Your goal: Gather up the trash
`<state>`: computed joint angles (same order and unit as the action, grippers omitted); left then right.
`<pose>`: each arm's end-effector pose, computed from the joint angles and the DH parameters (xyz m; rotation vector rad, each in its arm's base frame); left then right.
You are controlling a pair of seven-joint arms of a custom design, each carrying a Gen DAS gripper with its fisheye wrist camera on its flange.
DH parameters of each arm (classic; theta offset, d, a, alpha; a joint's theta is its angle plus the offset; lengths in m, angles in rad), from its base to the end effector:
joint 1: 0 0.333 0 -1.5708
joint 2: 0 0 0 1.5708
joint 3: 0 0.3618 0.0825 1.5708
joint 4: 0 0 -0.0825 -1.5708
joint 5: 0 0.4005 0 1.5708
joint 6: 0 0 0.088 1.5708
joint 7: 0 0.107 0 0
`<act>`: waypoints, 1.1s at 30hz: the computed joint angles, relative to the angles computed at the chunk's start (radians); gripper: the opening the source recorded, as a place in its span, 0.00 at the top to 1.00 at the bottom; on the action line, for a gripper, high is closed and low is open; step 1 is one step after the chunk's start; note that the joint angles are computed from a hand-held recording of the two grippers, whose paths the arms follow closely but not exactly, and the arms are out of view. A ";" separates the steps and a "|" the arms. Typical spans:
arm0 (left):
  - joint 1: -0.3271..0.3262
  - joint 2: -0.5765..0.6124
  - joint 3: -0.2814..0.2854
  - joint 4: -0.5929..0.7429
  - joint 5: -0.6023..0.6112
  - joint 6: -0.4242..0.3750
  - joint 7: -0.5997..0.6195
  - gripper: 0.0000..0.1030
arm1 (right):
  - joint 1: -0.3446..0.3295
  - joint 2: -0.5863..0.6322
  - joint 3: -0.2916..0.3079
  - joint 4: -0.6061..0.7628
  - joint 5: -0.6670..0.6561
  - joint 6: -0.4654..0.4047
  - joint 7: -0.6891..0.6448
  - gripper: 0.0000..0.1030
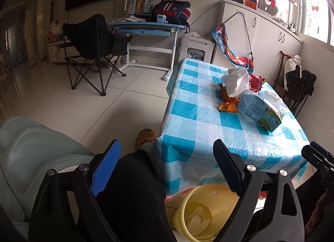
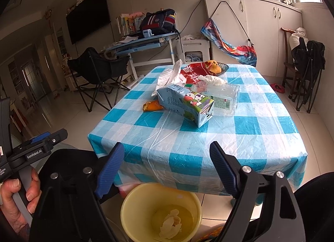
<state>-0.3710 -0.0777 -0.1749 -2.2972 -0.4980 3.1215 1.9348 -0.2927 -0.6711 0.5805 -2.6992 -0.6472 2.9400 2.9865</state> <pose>0.4950 -0.2553 0.5182 -1.3734 2.1237 -1.1047 0.3609 0.1703 0.5003 -1.1880 1.9774 -0.8523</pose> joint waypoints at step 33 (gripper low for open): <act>-0.003 0.003 0.001 0.002 -0.025 0.007 0.027 0.16 | -0.001 0.005 0.001 0.006 -0.015 0.003 0.008 0.22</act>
<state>-0.3744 -0.0749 -0.1735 -2.2956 -0.5230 3.1287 1.9622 -0.2941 -0.6664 0.5811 -2.6931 -0.6623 2.9427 2.9949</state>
